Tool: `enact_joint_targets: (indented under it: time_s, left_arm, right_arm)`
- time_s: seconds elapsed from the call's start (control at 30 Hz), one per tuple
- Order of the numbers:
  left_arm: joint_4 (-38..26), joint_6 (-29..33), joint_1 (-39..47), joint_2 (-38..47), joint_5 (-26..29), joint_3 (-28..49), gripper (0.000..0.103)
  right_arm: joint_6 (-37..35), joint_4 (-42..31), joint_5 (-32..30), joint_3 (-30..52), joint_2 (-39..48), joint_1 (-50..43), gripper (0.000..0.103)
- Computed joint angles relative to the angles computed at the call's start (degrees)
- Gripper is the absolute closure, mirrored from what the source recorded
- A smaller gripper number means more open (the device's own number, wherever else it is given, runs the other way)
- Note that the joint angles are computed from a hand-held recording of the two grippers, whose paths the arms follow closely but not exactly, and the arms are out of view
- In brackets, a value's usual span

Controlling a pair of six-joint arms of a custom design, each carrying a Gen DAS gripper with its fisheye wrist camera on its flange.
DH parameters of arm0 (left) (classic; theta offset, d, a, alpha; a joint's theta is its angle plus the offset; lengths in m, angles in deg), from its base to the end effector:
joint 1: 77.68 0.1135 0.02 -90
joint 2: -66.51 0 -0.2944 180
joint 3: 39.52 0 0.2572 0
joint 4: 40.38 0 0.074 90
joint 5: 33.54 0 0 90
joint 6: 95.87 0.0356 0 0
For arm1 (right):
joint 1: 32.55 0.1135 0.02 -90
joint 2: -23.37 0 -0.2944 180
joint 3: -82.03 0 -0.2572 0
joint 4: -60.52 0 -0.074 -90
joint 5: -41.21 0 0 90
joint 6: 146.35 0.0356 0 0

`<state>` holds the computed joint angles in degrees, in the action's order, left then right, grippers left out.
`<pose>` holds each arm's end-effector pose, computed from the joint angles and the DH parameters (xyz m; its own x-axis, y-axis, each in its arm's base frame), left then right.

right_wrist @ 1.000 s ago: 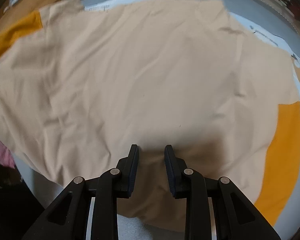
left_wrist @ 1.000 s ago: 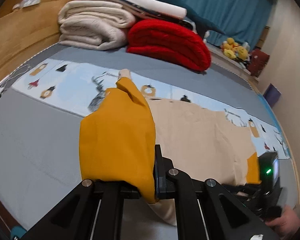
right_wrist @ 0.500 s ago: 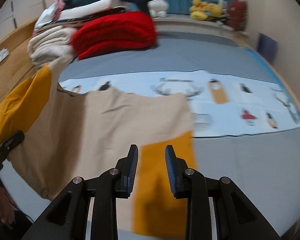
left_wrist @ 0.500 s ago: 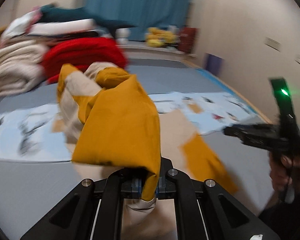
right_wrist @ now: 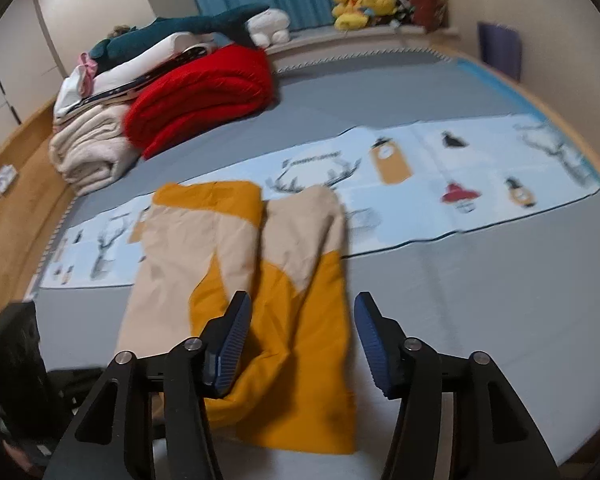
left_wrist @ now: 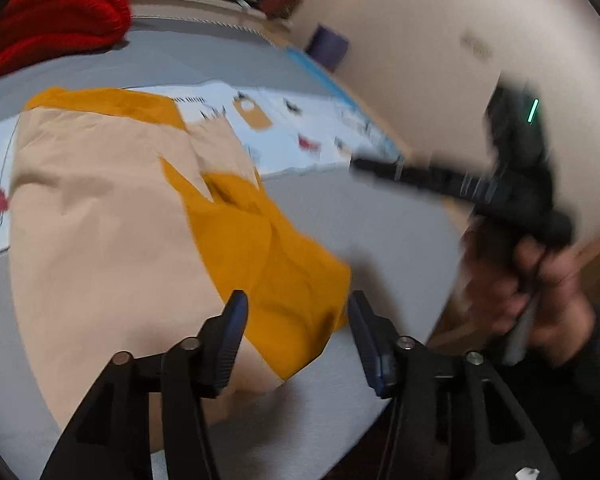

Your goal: Fold large clothes

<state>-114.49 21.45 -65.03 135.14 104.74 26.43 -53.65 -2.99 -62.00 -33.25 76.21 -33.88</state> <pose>0.1931 0.0161 0.2805 -0.8345 0.1257 -0.5365 0.4544 0.7079 -0.5407 0.1615 0.0044 0.3159 -0.7886 0.0642 -0.6116 -0.0822 0.9746 0.2082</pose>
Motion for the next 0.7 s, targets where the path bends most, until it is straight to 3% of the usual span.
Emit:
enact_joint_targets:
  time_s: [0.13,0.23,0.4,0.5,0.57,0.63,0.7]
  left_arm:
    - [-4.98,2.75,9.81,4.22,3.42,3.66,0.054]
    - [1.53,-2.47,11.88,2.28,-2.17,2.54,0.054]
    - [13.4,-12.86,10.66,-2.44,-17.03,-2.38,0.054]
    - [13.38,-12.75,14.69,-0.68,-17.32,-2.39,0.054]
    - [13.45,-13.43,15.27,-0.42,-17.32,-2.23,0.054]
    - [13.77,-13.19,14.83,-1.0,-18.18,-2.45,0.054]
    - [14.35,-12.4,14.14,-1.53,-19.32,-2.49,0.054]
  right_arm:
    - [4.09,1.06,-3.03,-0.87,3.23,6.16,0.046]
    - [6.91,2.18,-2.46,-1.65,6.64,11.47,0.045]
    - [12.14,2.4,6.68,-3.3,14.37,20.52,0.046]
    - [13.28,2.81,9.12,-3.8,15.4,22.9,0.047]
    - [13.15,3.17,10.94,-4.4,14.73,23.98,0.061]
    - [12.38,2.78,11.33,-4.59,14.45,24.08,0.087]
    - [11.46,2.85,9.9,-4.84,12.73,23.49,0.093]
